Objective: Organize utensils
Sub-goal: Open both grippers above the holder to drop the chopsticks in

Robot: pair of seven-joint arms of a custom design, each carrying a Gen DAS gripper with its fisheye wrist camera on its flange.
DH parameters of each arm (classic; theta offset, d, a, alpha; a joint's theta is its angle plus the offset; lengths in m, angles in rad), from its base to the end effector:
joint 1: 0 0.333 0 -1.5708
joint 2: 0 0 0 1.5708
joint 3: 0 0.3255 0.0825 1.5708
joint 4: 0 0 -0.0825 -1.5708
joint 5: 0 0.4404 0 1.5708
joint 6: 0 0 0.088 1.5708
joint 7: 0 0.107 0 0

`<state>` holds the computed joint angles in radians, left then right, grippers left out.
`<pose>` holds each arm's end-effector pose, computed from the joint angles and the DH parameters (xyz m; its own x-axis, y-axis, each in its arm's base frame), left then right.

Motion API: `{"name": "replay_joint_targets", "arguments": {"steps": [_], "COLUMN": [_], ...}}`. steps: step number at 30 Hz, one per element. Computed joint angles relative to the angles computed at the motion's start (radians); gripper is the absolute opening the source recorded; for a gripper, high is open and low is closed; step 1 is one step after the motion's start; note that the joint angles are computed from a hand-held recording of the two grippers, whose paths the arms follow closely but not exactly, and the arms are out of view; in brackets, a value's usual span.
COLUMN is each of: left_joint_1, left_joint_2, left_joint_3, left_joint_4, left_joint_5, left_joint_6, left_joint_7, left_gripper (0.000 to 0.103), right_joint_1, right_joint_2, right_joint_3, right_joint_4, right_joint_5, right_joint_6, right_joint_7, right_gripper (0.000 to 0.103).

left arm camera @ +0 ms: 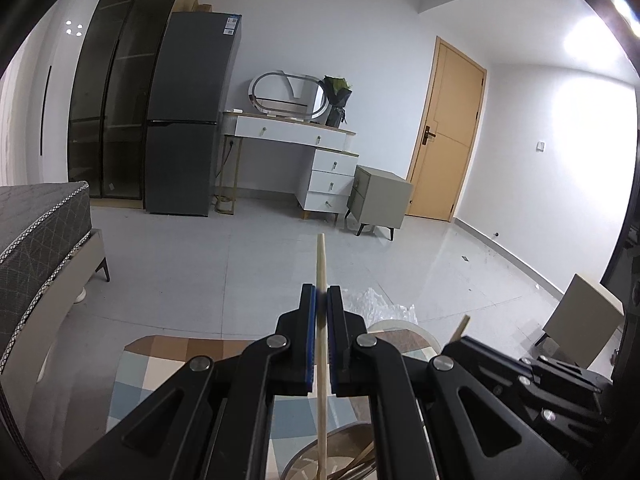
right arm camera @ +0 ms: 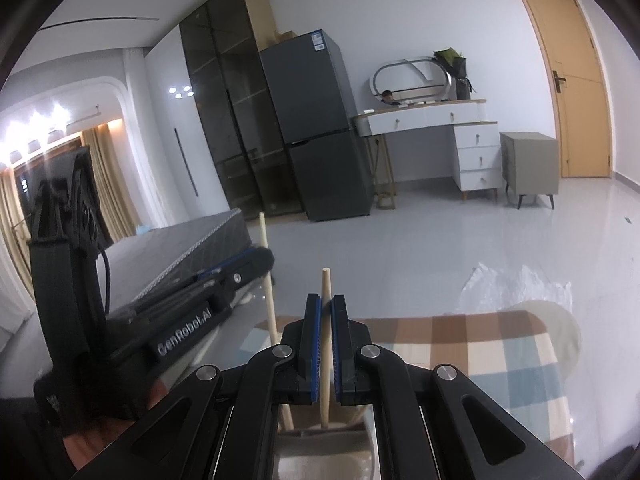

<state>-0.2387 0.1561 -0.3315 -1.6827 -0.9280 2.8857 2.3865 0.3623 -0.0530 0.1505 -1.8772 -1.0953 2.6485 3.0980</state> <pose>0.6289 -0.3283 0.6081 -0.6408 -0.7360 0.2185 -0.4288 0.1071 -0.8970 0.5510 0.3400 0.6091 -0.0842 -0.9702 -0.2272 -0.4199 0.2414 -0.8749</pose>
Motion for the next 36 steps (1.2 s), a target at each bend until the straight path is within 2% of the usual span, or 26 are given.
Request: {"name": "replay_joint_targets", "arguments": {"steps": [6, 11, 15, 17, 18, 19, 21, 22, 23, 24, 26, 27, 28, 29, 31, 35, 36], "left_joint_1": [0.009, -0.001, 0.003, 0.008, 0.007, 0.007, 0.012, 0.014, 0.016, 0.020, 0.021, 0.021, 0.019, 0.016, 0.009, -0.011, 0.002], "left_joint_2": [-0.044, -0.073, -0.095, -0.093, -0.095, -0.099, -0.108, -0.115, -0.121, -0.132, -0.167, -0.189, -0.224, -0.253, -0.304, -0.380, -0.403], "left_joint_3": [0.009, 0.034, 0.055, 0.070, 0.075, 0.080, 0.089, 0.093, 0.099, 0.104, 0.109, 0.111, 0.115, 0.118, 0.122, 0.127, 0.107], "left_joint_4": [-0.040, -0.060, -0.069, -0.056, -0.056, -0.058, -0.061, -0.065, -0.064, -0.069, -0.104, -0.126, -0.170, -0.199, -0.261, -0.375, -0.414], "left_joint_5": [-0.046, -0.034, -0.034, 0.013, 0.050, 0.074, 0.105, 0.115, 0.146, 0.162, 0.201, 0.207, 0.194, 0.203, 0.222, 0.274, 0.344], "left_joint_6": [-0.050, -0.112, -0.234, -0.347, -0.369, -0.381, -0.405, -0.411, -0.427, -0.438, -0.425, -0.412, -0.395, -0.381, -0.351, -0.259, -0.235], "left_joint_7": [0.018, -0.015, -0.007, -0.040, -0.067, -0.089, -0.147, -0.174, -0.232, -0.266, -0.325, -0.338, -0.328, -0.340, -0.361, -0.414, -0.489], "left_gripper": [0.001, 0.001, 0.001, 0.001, 0.001, 0.001, 0.001, 0.002, 0.010, 0.017, 0.049, 0.052, 0.056, 0.067, 0.082, 0.095, 0.097], "right_joint_1": [0.004, 0.011, 0.016, 0.018, 0.017, 0.014, 0.012, 0.011, 0.009, 0.008, 0.006, 0.006, 0.006, 0.004, 0.006, 0.026, 0.030], "right_joint_2": [0.000, 0.002, 0.005, 0.002, -0.011, -0.026, -0.058, -0.073, -0.090, -0.114, -0.158, -0.182, -0.208, -0.222, -0.263, -0.299, -0.302], "right_joint_3": [0.001, 0.003, 0.000, -0.002, -0.001, -0.001, 0.017, 0.025, 0.032, 0.041, 0.060, 0.070, 0.080, 0.090, 0.112, 0.136, 0.140], "right_joint_4": [-0.008, -0.011, -0.023, -0.035, -0.052, -0.072, -0.096, -0.107, -0.122, -0.142, -0.178, -0.198, -0.220, -0.233, -0.268, -0.307, -0.312], "right_joint_5": [0.031, 0.073, 0.141, 0.199, 0.200, 0.205, 0.192, 0.185, 0.181, 0.180, 0.188, 0.197, 0.204, 0.212, 0.231, 0.298, 0.312], "right_joint_6": [-0.002, -0.006, 0.024, 0.030, 0.040, 0.057, 0.011, -0.009, -0.019, -0.033, -0.066, -0.084, -0.100, -0.113, -0.147, -0.186, -0.193], "right_joint_7": [-0.036, -0.079, -0.141, -0.172, -0.150, -0.137, -0.116, -0.106, -0.098, -0.088, -0.076, -0.070, -0.062, -0.056, -0.038, -0.047, -0.051], "right_gripper": [0.004, 0.004, 0.005, 0.008, 0.009, 0.012, 0.025, 0.037, 0.043, 0.045, 0.051, 0.053, 0.061, 0.072, 0.080, 0.087, 0.088]}}
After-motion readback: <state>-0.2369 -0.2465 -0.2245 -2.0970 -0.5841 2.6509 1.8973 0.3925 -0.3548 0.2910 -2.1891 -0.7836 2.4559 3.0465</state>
